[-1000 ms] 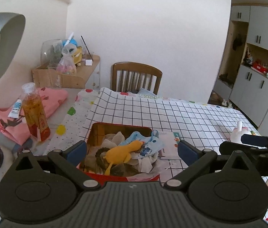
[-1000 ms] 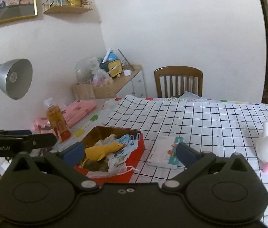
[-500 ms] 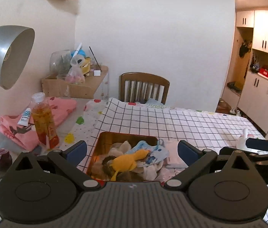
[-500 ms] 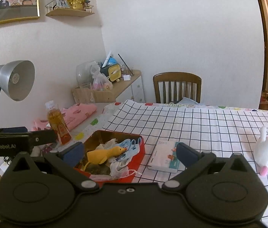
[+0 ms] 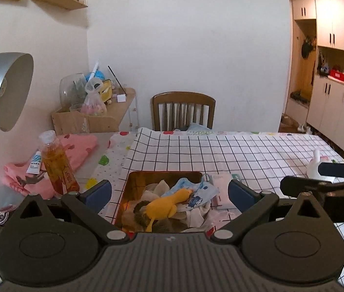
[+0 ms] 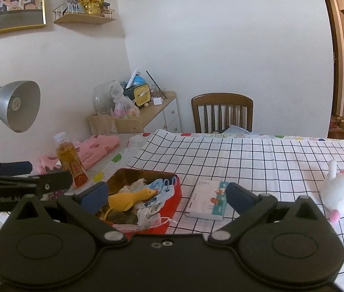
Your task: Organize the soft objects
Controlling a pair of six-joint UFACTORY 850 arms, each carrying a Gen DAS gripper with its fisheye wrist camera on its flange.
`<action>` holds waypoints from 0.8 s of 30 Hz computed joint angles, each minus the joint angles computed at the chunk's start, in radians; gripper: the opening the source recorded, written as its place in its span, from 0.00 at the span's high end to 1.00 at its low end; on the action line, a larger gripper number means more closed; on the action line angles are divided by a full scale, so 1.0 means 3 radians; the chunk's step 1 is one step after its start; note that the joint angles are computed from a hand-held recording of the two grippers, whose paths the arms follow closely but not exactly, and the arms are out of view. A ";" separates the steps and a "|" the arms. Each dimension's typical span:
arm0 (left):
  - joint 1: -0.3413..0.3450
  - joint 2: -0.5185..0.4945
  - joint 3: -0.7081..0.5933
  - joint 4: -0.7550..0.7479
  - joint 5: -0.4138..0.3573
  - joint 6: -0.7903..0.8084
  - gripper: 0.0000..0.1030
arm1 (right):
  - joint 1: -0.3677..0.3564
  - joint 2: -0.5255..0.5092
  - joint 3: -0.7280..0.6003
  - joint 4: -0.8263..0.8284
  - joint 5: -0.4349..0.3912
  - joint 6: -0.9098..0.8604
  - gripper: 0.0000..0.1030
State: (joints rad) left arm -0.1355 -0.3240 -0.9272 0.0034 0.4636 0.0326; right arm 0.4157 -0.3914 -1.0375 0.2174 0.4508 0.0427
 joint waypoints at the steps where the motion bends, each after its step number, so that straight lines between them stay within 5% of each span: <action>1: 0.0004 0.0003 0.0005 0.0057 0.0007 -0.0043 0.01 | 0.0001 0.0007 0.0007 0.0010 0.0001 -0.0006 0.00; 24: 0.0016 -0.0007 0.0009 0.0590 0.0037 -0.0622 0.01 | 0.0030 0.0111 0.0146 0.0358 0.0022 -0.0266 0.00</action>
State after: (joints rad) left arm -0.1307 -0.3262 -0.9246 0.1805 0.4747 -0.1540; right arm 0.4245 -0.3580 -0.9936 0.3250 0.4573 -0.0371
